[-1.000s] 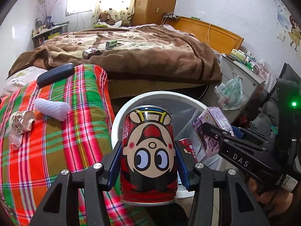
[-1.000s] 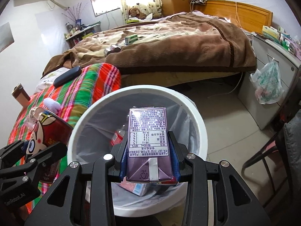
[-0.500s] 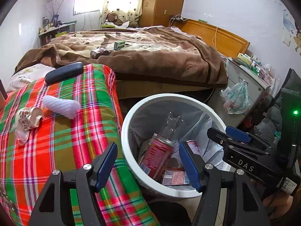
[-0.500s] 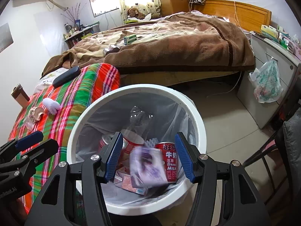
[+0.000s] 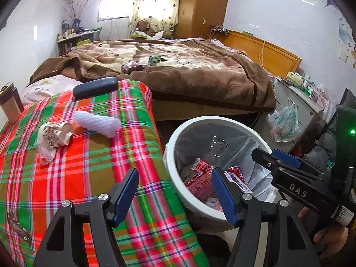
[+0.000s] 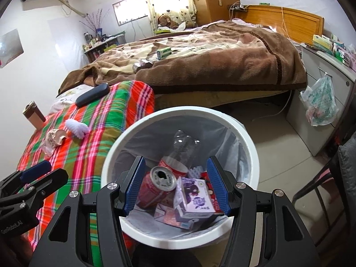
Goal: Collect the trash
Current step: 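Move both grippers back to the clear plastic cup and white foam netting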
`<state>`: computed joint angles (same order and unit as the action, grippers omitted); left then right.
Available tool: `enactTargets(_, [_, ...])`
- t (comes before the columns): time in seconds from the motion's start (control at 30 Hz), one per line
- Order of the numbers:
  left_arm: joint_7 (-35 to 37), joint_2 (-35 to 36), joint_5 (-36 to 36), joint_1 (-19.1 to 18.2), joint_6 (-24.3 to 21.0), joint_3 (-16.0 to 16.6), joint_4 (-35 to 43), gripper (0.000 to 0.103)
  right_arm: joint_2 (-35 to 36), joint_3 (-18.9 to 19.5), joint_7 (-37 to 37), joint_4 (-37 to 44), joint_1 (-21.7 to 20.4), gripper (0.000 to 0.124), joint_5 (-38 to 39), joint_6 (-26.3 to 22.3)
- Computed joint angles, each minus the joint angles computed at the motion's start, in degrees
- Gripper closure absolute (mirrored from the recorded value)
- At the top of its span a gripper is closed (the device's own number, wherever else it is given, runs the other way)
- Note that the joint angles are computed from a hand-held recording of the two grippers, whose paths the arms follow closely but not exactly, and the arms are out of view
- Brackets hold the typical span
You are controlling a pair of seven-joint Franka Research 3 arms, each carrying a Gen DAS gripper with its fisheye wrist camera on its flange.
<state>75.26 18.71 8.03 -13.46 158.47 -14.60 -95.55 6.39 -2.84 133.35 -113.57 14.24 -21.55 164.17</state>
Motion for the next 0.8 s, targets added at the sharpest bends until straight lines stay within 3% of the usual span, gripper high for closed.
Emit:
enactTargets(0.53, [-4.33,-6.71,2.53,2.63,3.28,2.48,-8.84,0.036,1.71,0.49,-1.68,2.60,2.90,0.065,-0.13,1.15])
enactTargets(0.8, [-4.65,-8.53,1.52,5.13,3.84,3.49,-11.41,0.036,4.40,0.93,-6.29,6.09,4.71,0.065,2.99,1.12])
